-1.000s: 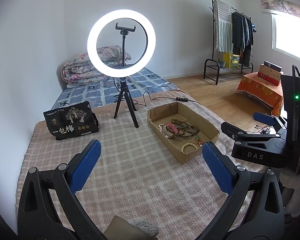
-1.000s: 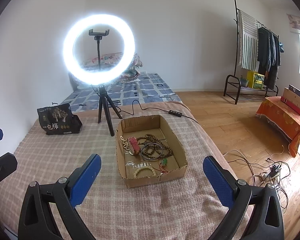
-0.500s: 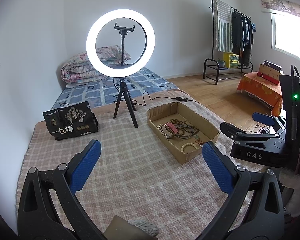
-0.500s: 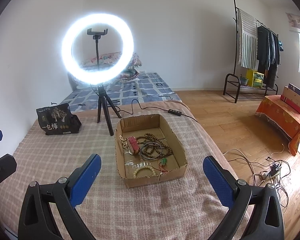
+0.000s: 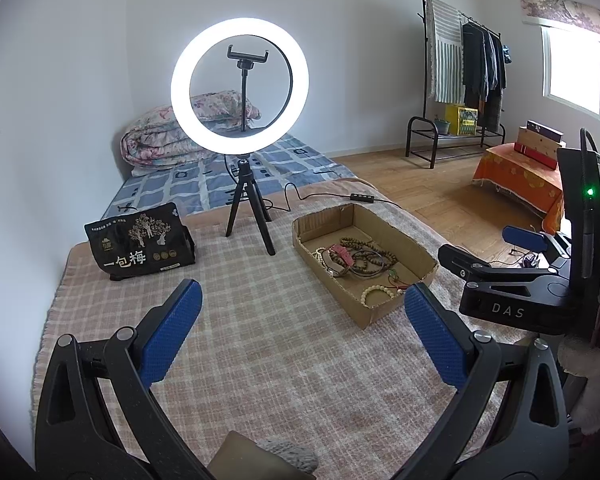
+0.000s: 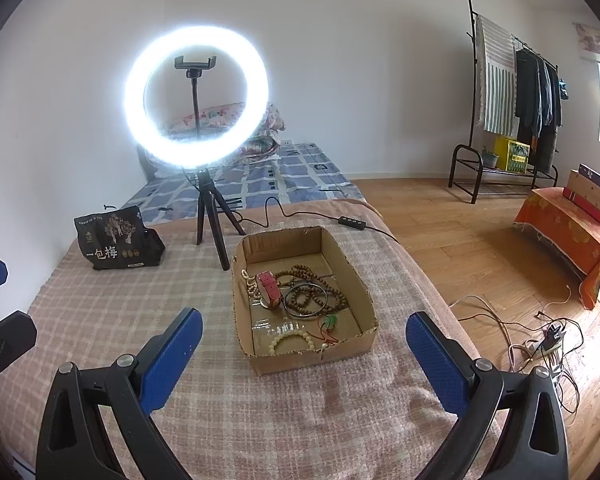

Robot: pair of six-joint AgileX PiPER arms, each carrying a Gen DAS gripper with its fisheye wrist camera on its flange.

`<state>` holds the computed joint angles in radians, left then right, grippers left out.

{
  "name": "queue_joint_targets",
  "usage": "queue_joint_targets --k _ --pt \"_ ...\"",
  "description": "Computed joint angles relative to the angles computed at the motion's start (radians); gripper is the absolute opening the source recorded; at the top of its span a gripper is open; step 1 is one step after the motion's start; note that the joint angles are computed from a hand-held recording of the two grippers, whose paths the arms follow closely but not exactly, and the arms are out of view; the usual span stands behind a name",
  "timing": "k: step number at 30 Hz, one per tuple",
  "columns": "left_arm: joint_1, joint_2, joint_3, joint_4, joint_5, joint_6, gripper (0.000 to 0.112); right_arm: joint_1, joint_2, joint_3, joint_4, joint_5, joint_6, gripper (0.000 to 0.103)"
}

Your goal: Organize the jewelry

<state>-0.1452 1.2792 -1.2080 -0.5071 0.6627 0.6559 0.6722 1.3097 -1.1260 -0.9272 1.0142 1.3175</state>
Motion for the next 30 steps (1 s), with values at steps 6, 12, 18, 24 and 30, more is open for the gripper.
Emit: queue_joint_targets --k 6,12,18,24,30 --pt "0.001 0.0 -0.003 0.0 0.002 -0.002 0.103 0.001 0.001 -0.002 0.002 0.001 0.001 0.103" --pt "0.003 0.005 -0.006 0.005 0.011 -0.012 0.103 0.001 0.003 -0.003 0.005 0.001 -0.002 0.103" --pt "0.004 0.006 -0.005 0.003 0.009 -0.012 0.103 -0.001 0.009 -0.006 0.006 -0.004 0.0 0.103" --pt "0.006 0.008 -0.001 0.002 0.001 -0.003 0.103 -0.004 0.014 -0.008 0.013 -0.009 -0.003 0.103" --pt "0.008 0.001 0.017 -0.013 -0.022 0.019 0.103 -0.006 0.018 -0.009 0.016 -0.013 -0.003 0.103"
